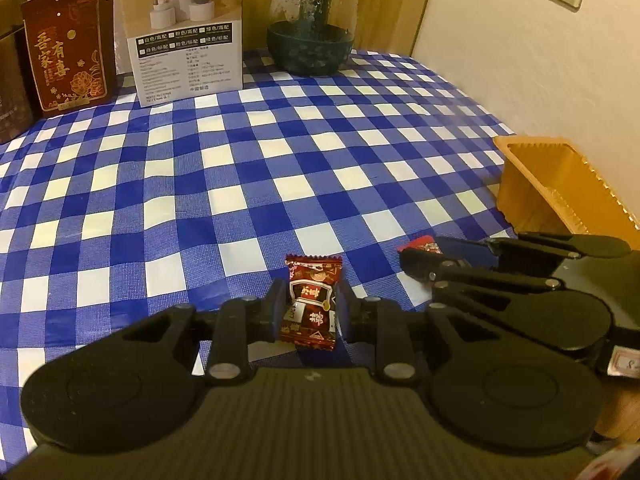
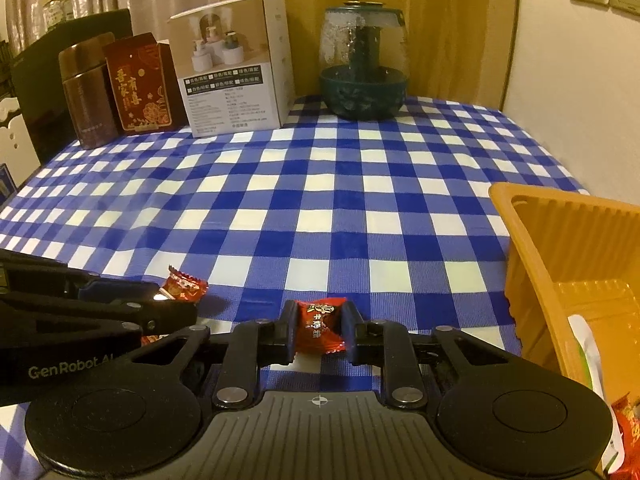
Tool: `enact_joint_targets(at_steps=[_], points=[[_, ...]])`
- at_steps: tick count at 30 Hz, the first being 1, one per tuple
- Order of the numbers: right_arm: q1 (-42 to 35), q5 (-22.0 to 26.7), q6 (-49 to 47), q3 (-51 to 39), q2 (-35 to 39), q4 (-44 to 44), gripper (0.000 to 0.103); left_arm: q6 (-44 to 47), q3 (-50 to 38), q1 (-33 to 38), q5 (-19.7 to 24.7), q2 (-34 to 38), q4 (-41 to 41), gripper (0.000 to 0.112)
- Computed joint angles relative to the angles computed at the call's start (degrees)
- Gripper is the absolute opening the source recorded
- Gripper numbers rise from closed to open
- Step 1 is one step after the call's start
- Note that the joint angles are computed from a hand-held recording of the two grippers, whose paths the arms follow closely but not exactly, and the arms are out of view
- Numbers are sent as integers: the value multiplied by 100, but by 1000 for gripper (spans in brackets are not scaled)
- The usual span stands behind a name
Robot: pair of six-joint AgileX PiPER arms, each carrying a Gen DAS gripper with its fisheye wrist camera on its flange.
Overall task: Organize snacks
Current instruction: 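Carry both held candies over the orange tray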
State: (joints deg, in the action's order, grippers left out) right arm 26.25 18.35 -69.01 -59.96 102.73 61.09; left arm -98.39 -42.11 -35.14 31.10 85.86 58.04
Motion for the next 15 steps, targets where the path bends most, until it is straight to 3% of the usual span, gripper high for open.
enact_joint_targets(at_steps=[15], points=[[-243,355,720,524,-1028,-445,23,-188,-45,-672,604,-469,-191,24]])
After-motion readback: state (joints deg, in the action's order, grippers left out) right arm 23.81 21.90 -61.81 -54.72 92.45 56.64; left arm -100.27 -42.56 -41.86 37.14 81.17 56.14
